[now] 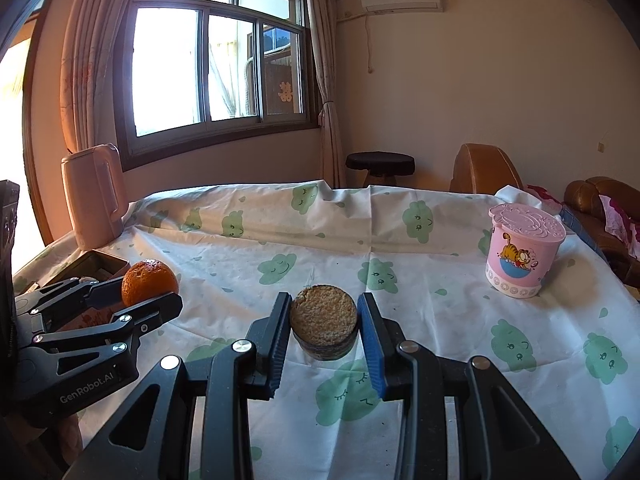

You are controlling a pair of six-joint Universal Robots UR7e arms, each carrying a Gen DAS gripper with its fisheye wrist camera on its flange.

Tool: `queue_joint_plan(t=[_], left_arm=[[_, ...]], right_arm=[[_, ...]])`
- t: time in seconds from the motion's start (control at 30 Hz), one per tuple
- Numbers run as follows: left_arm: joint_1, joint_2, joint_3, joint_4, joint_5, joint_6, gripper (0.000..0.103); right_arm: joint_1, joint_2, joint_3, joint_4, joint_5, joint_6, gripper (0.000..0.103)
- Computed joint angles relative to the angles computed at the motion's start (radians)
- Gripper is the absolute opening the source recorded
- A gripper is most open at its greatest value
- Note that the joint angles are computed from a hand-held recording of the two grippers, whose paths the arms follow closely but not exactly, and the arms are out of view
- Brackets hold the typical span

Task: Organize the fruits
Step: 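Lift the orange and small cake and carry them toward the tin box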

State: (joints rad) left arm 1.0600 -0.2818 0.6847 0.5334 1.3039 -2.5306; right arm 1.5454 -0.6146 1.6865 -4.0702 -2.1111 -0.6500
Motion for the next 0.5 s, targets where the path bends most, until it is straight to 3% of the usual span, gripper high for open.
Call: queue_joint_plan(t=[0.5], left_arm=[[-0.002,-0.066,0.124,-0.119,0.014,0.029,0.049]], right_arm=[[0.006,0.017,0.001,-0.089,0.010,-0.039,0.036]])
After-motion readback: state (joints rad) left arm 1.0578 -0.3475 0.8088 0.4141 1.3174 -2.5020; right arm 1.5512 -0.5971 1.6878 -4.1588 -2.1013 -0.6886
